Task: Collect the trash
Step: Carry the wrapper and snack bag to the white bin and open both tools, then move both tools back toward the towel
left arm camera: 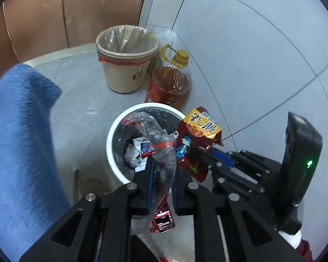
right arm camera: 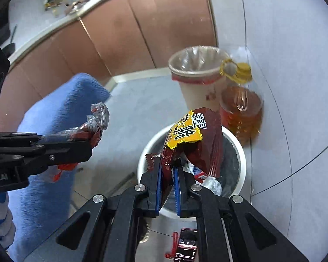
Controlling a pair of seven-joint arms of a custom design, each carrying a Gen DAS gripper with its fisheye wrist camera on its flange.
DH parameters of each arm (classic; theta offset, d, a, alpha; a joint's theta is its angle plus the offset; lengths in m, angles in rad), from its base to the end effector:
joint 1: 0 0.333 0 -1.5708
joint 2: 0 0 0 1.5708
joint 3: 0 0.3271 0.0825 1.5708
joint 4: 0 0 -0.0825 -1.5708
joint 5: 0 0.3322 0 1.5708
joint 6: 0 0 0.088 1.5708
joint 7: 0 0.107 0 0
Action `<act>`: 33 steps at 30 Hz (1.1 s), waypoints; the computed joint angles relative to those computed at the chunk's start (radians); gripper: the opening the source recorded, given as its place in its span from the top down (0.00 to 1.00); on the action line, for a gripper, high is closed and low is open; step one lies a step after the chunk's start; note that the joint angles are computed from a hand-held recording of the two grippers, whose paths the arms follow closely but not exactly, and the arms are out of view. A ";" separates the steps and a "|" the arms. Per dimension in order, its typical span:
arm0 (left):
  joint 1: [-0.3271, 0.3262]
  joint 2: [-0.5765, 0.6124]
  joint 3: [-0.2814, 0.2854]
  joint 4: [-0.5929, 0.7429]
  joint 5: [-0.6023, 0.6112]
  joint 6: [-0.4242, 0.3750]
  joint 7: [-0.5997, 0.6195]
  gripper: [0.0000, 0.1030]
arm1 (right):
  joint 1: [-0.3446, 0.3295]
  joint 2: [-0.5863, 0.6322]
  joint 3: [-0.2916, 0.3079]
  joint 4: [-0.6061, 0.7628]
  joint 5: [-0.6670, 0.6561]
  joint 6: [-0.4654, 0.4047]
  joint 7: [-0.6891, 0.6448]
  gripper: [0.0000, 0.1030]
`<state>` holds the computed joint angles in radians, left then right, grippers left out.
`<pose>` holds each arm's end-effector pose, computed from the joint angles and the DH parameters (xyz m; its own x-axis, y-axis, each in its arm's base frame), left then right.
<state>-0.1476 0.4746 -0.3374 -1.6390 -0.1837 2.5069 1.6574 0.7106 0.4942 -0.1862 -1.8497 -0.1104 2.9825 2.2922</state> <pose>0.6106 -0.2763 0.4343 -0.4078 -0.8714 0.2727 -0.8745 0.2869 -0.3911 0.5553 0.3514 0.3790 0.0393 -0.9643 -0.2619 -0.8274 0.1155 -0.5497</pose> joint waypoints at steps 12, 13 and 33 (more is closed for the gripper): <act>0.001 0.125 -0.017 0.114 -0.021 0.010 -0.044 0.54 | -0.071 0.092 0.057 0.052 0.092 -0.046 -0.072 0.67; 0.006 0.105 -0.020 0.083 -0.024 0.035 -0.043 0.54 | -0.063 0.086 0.048 0.044 0.091 -0.047 -0.066 0.65; -0.050 -0.467 0.177 -0.529 0.577 0.531 -0.540 0.54 | 0.407 -0.157 -0.398 -0.099 -0.406 0.008 0.399 0.56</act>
<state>-0.1980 0.0075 -0.1606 -2.1677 0.3933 3.0384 1.1176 1.1173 0.3368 -0.5838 -1.9492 -0.5164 2.9905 2.6913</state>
